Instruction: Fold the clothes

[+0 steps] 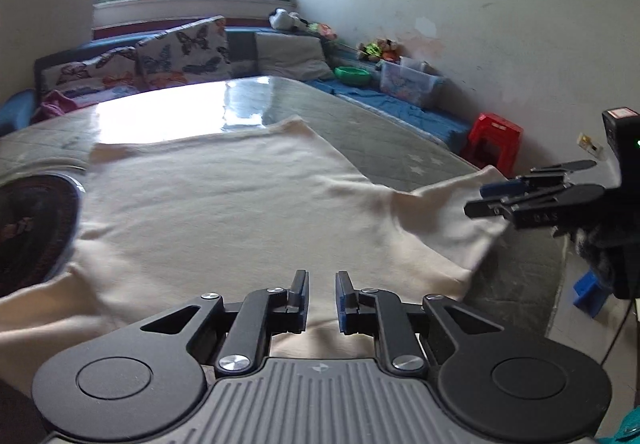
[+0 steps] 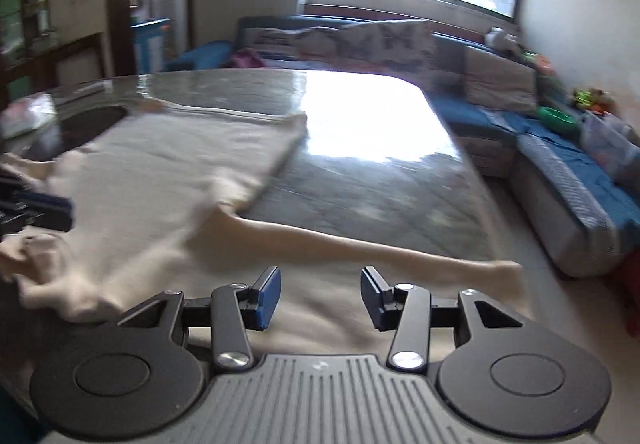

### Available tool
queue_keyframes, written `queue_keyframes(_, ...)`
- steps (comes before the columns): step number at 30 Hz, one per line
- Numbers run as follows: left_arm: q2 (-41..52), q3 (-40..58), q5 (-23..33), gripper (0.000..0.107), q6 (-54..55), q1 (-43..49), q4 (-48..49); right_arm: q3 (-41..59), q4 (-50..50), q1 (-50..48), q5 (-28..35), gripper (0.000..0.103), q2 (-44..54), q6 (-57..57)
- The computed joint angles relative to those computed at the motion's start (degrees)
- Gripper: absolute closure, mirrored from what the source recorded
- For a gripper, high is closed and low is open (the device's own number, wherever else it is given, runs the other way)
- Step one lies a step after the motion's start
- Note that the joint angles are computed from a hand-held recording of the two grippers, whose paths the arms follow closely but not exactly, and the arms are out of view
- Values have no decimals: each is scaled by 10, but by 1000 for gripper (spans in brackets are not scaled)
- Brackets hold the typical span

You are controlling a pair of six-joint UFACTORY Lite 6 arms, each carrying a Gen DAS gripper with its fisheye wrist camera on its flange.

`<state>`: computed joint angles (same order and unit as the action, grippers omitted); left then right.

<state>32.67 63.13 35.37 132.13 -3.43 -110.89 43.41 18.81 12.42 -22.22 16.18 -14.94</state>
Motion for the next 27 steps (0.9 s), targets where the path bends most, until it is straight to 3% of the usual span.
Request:
queue_keyframes(5, -8, -27, 10, 81, 4, -7, -1, -16, -41, -73, -24, 53, 12, 54)
queue_keyframes(9, -30, -51, 22, 80, 3, 6, -7, -13, 14, -93, -32, 53, 17, 17)
queue_keyframes(15, -84, -97, 16, 68, 16, 82, -55, -16, -3, -60, -40, 49, -4, 28)
queue_keyframes(22, -106, -114, -45, 64, 59, 204, -194, 31, -15, -9, -56, 42, 54, 57)
queue_keyframes(27, -60, -45, -125, 64, 136, 258, -351, 46, -17, 0, -59, 41, 80, 73)
